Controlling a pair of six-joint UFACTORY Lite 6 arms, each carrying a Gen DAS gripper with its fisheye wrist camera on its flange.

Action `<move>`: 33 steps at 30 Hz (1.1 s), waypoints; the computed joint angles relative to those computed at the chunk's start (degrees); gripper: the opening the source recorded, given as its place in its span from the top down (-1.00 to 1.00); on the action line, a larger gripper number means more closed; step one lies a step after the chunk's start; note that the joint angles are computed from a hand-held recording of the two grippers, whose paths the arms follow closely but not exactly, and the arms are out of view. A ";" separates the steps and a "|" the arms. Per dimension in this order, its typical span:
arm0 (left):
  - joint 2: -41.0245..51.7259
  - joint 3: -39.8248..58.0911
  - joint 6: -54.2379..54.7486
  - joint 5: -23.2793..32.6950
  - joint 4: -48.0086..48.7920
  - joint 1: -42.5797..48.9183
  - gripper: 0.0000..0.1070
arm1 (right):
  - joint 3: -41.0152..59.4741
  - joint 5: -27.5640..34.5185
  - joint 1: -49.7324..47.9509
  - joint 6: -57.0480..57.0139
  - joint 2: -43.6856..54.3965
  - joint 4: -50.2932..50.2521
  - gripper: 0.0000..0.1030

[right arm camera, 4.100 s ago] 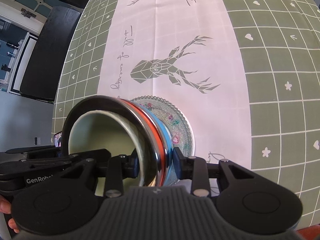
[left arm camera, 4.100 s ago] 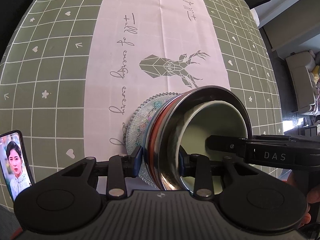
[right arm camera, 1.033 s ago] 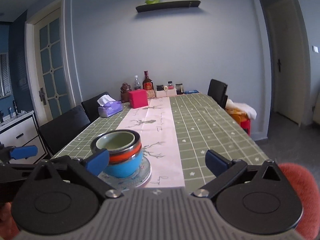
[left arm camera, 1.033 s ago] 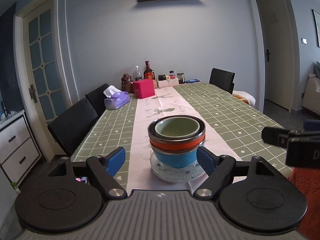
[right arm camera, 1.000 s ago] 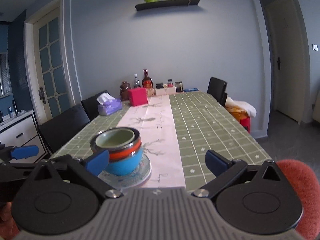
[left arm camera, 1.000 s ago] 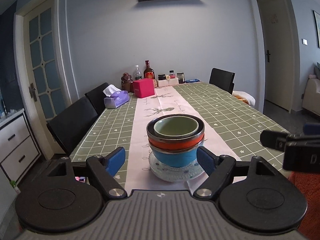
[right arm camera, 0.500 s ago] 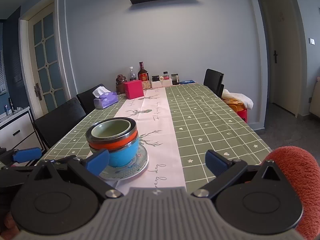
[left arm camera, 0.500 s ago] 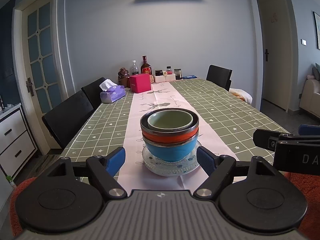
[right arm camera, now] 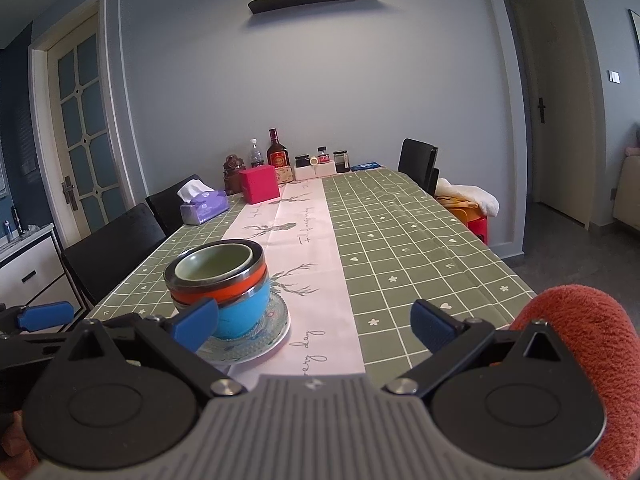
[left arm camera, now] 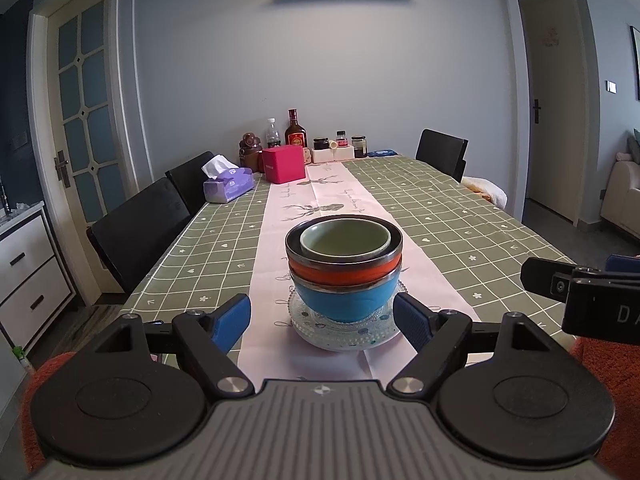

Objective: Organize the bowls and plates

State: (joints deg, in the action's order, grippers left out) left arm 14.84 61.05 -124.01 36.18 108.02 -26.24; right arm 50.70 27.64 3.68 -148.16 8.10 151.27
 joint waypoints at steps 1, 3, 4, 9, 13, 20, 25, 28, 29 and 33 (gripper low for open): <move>0.02 0.01 0.02 0.02 -0.02 0.02 -0.77 | 0.35 -0.17 0.19 -0.08 0.25 0.08 -0.95; -0.02 -0.01 0.09 -0.01 -0.07 0.03 -0.77 | 0.24 -0.09 0.16 0.18 0.22 -0.32 -0.95; -0.02 -0.01 0.09 -0.01 -0.07 0.03 -0.77 | 0.19 0.00 0.14 0.27 0.25 -0.41 -0.95; -0.03 -0.03 -0.09 0.00 0.06 0.06 -0.77 | 0.82 -0.30 -0.33 2.33 1.00 -2.18 -0.95; 0.19 0.06 0.14 -0.09 -0.19 0.18 -0.77 | 1.25 -0.48 -0.55 3.05 1.57 -2.76 -0.95; 0.43 0.33 0.29 -0.63 -0.33 0.45 -0.77 | 1.84 -0.90 -0.49 3.79 2.21 -3.23 -0.95; 0.55 0.50 0.30 -0.63 -0.52 0.38 -0.77 | 1.58 -0.82 -0.21 2.92 2.19 -2.69 -0.95; 0.47 0.41 0.24 -0.69 -0.41 0.41 -0.77 | 1.32 -0.71 -0.26 2.96 2.12 -2.76 -0.95; 0.49 0.43 0.28 -0.69 -0.44 0.40 -0.77 | 1.30 -0.72 -0.26 2.93 2.14 -2.74 -0.95; 0.53 0.49 0.23 -0.76 -0.34 0.41 -0.77 | 1.18 -0.67 -0.22 2.70 2.08 -2.56 -0.95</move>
State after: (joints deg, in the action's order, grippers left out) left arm 15.38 61.54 -123.78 35.42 107.68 -25.82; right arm 51.88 26.97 3.46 -145.46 10.19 148.70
